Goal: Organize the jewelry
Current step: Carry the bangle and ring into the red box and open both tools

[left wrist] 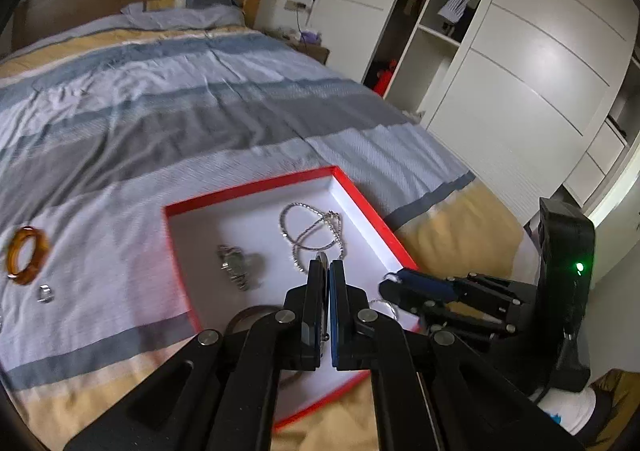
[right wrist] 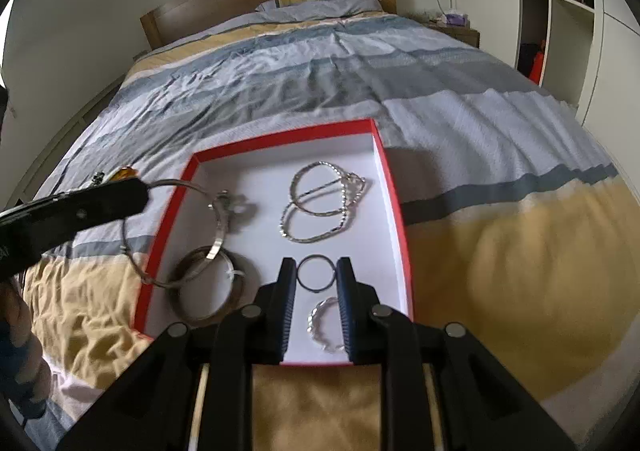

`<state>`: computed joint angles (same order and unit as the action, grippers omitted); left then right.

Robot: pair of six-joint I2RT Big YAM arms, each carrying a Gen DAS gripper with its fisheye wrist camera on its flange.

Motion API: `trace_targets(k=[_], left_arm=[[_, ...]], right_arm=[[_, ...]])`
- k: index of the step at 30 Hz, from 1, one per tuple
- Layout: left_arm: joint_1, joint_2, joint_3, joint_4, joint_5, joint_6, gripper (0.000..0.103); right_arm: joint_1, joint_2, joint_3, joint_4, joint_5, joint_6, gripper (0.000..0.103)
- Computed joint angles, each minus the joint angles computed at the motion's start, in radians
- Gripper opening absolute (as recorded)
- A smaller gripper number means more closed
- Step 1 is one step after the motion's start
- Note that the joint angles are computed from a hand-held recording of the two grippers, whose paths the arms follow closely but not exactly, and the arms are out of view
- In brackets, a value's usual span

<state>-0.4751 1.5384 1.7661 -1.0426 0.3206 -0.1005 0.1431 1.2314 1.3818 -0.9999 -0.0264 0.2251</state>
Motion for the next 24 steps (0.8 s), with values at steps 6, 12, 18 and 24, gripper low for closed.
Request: trace_targets(k=[6, 12, 18, 24], left_arm=[[-0.004, 0.103, 0.047, 0.003, -0.027, 0.003, 0.003], [0.010, 0.183, 0.107, -0.036, -0.076, 0.024, 0.004], [0.011, 0.212, 0.098, -0.050, -0.104, 0.038, 0.004], [0.002, 0.212, 0.099, -0.056, -0.150, 0.042, 0.004]], right_arm=[[-0.018, 0.043, -0.006, 0.029, -0.036, -0.008, 0.019], [-0.016, 0.081, 0.006, 0.028, -0.033, -0.033, 0.019], [-0.018, 0.108, 0.032, -0.022, -0.012, -0.090, 0.019], [-0.011, 0.126, 0.057, -0.071, 0.001, -0.123, 0.020]])
